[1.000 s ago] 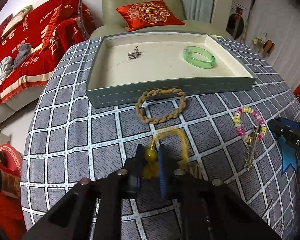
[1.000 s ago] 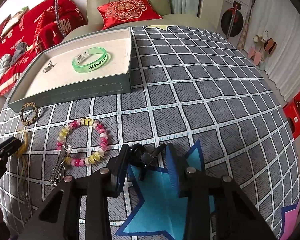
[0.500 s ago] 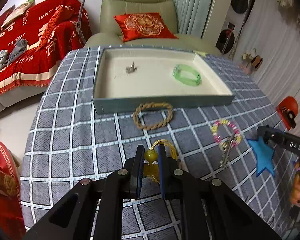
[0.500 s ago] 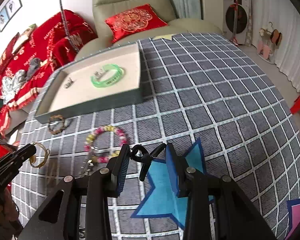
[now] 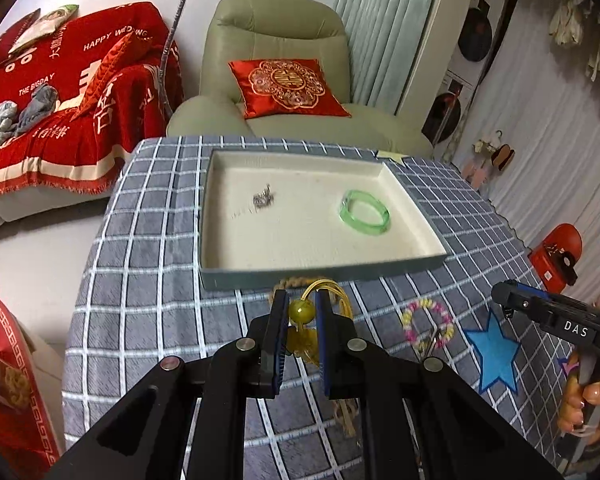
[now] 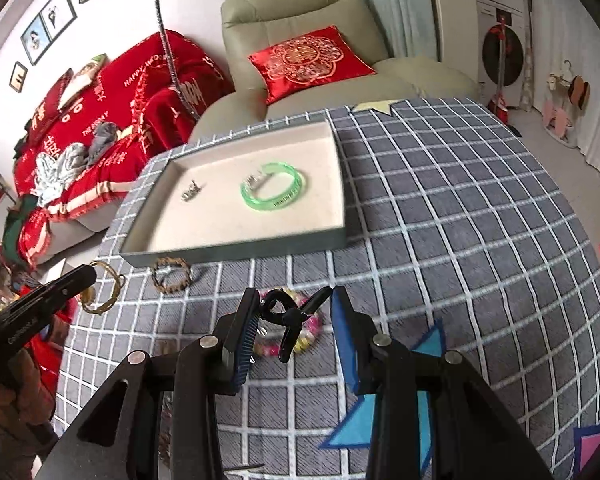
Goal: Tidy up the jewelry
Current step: 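Carry both items over the tray while the right tool opens, dropping the black clip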
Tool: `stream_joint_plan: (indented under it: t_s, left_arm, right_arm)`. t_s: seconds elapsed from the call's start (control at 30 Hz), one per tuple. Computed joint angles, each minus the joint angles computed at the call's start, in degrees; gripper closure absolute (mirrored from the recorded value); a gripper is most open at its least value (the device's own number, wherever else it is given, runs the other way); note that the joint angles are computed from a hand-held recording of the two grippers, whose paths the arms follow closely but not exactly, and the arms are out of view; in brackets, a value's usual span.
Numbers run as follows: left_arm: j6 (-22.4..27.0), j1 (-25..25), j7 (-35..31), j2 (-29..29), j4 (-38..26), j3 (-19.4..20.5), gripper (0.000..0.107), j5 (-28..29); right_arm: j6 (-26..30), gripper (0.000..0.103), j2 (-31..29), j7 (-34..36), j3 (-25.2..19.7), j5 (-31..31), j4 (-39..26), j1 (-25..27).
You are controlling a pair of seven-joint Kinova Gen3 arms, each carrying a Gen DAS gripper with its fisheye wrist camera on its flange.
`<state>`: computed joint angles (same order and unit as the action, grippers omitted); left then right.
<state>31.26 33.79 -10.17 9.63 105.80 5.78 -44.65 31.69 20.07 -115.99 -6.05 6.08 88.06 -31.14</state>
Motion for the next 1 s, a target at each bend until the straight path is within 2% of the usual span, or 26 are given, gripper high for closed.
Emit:
stream_joint_plan:
  t_s: [0.17,0.33,0.5,0.73,1.0]
  left_arm:
    - [-0.1,-1.9,-2.7,1.0,-2.1,-0.7,0.078,1.6]
    - [-2.2,-4.9,-8.8,2.7,-4.7,-1.7,0.078,6.7]
    - [-2.2,-6.3,-15.4,5.9,-9.2,-3.3,0.078,11.1]
    - [-1.1,-8.7,-26.3,11.7,-15.6,-4.1,0.078,19.3]
    - [1.3,-9.5,-33.9,16.9,-19.6,-5.4,0.078,26.7]
  right_arm:
    - [1.3,0.064,2.1,3.1,-1.2,-2.1,-4.3,1.5]
    - [4.4,0.064,6.1,6.6,-1.9,-4.5,-11.3,2.2]
    - [9.3,0.064,12.2,8.8,-1.3,-5.8,-20.8,1.5]
    - [19.5,0.064,21.6,12.0,-1.3,-8.3,-35.1,1.4]
    - [28.8,0.064,28.8,12.8,0.0,-10.2,-45.2,0.8]
